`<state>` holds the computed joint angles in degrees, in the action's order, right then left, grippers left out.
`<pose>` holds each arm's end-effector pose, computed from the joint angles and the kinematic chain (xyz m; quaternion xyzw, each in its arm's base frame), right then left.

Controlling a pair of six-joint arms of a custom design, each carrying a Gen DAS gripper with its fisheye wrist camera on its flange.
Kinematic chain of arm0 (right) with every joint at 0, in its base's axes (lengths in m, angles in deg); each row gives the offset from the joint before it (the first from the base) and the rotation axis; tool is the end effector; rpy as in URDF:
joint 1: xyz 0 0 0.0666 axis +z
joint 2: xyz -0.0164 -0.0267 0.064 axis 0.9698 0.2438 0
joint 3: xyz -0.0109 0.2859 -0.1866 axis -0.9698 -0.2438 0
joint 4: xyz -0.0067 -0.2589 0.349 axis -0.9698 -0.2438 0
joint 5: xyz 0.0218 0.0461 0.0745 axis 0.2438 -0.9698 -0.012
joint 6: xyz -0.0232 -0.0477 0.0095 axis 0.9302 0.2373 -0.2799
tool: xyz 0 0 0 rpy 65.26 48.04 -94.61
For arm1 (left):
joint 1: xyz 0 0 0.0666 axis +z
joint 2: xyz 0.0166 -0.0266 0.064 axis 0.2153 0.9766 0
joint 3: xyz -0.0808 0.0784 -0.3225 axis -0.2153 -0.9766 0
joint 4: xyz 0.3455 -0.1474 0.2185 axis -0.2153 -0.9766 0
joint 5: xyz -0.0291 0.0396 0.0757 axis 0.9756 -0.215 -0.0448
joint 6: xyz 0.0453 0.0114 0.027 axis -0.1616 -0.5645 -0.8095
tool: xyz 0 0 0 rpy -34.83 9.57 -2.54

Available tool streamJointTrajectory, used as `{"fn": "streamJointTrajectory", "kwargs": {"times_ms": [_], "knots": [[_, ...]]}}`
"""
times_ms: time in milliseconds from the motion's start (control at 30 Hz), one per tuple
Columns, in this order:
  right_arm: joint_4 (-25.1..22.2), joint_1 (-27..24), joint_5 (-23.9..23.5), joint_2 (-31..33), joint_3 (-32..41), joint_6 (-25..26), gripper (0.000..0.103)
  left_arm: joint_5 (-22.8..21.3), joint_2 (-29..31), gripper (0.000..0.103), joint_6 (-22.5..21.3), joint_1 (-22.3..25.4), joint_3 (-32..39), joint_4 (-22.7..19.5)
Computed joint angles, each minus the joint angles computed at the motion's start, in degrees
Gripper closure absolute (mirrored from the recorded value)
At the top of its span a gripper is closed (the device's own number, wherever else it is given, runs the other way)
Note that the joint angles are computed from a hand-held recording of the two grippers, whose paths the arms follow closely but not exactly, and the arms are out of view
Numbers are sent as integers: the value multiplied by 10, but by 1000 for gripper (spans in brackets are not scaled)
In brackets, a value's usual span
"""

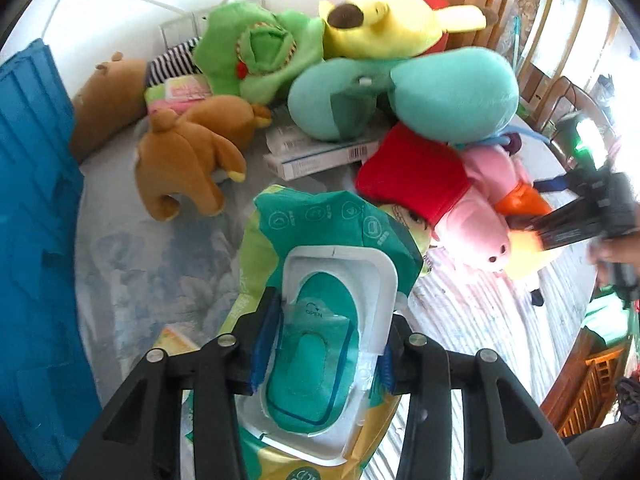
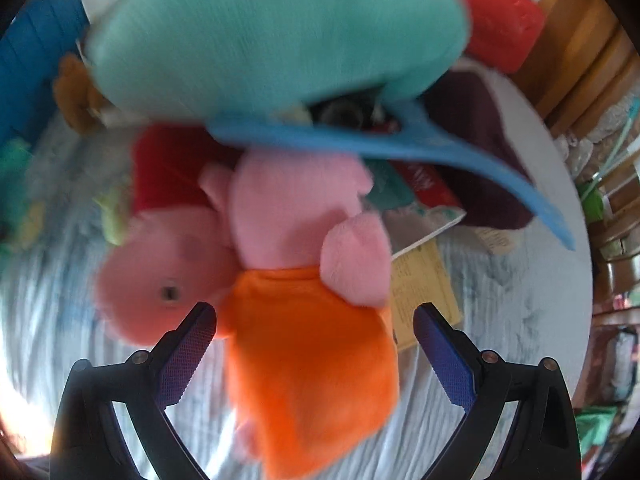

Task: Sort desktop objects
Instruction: 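Grasp the green wet-wipes pack with the left tool while the right tool grasps the pink pig plush, then carry the wet-wipes pack and pig plush to the blue crate and release both inside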

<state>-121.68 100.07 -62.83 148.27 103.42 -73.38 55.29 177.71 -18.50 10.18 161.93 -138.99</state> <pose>0.5583 0.2428 0.4017 0.0032 0.9893 -0.0419 0.1395 0.5597 -0.0342 0.4672 0.3048 0.9177 -0.1129 0.2282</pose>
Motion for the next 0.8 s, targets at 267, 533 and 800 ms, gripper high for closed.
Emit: {"fn": "streamJointTrajectory", "kwargs": {"times_ms": [267,533,800], "knots": [[2,-19,-68,9,-7,-3,44,-1,-21,61,37,3,-10,7],[-6,4,-67,-57,-36,-15,46,25,-27,61,47,-6,14,0],[-31,44,-37,-95,8,-34,46,71,-36,61,49,7,64,-10]]}}
